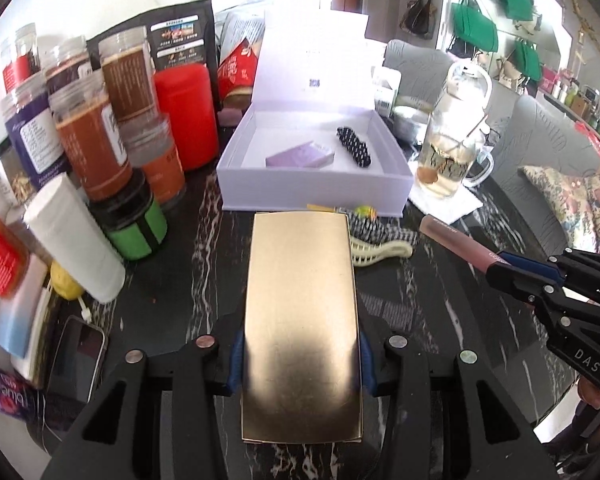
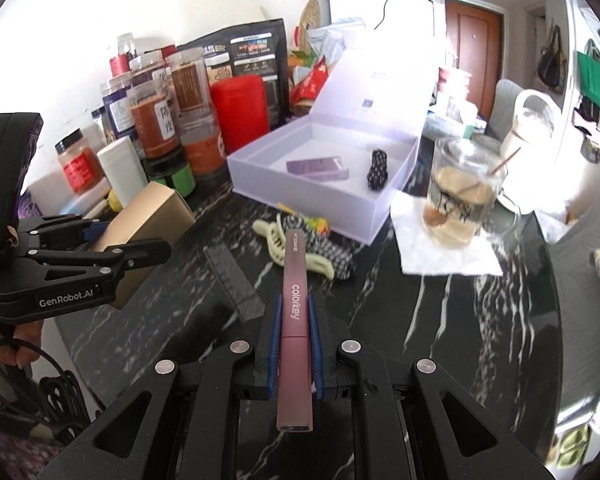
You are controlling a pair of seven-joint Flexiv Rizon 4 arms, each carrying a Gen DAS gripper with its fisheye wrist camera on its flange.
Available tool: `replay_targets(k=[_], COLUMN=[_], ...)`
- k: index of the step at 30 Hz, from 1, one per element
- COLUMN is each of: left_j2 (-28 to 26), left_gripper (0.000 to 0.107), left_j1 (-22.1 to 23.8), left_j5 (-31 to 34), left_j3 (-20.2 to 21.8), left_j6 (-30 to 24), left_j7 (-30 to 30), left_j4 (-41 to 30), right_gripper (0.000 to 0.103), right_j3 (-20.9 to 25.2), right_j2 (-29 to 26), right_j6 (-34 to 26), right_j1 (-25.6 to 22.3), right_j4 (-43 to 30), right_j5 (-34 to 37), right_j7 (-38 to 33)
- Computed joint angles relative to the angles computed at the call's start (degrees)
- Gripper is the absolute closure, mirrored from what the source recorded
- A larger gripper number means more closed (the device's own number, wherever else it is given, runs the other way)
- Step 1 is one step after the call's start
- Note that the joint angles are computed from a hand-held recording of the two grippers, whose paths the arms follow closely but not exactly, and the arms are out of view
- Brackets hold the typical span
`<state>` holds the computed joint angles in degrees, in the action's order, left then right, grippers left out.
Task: Organize rigid objects
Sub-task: 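Carry the gold box with the left gripper while right gripper carries the lipstick into the white box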
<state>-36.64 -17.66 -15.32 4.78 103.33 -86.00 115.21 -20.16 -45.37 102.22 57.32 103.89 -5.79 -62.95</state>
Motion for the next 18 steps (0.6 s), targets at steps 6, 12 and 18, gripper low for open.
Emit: replay_targets(k=[6, 12, 18], left_j2=[-0.8, -2.6, -4.8], left_gripper=[0.064, 0.064, 0.064], left_j1=[1.3, 2.7, 4.8], left_j5=[0.3, 0.8, 1.5], left_j3=[-0.6, -1.2, -2.8], left_j6=[-0.5, -2.5, -4.6], left_j7=[0.8, 2.0, 3.0], left_j4=[-3.2, -7.8, -13.0], right_gripper=[0.090, 0.090, 0.090], right_j3=[1.4, 2.5, 3.7], right_j2=[-0.8, -2.5, -4.5], right_j6=[-0.5, -2.7, -5.5], right_j1=[-2.5, -5.2, -8.3], right_j4=[-3.2, -7.9, -13.4], right_j5=[-1.2, -3.5, -6.8], right_j7=[-0.3, 0.5, 2.5])
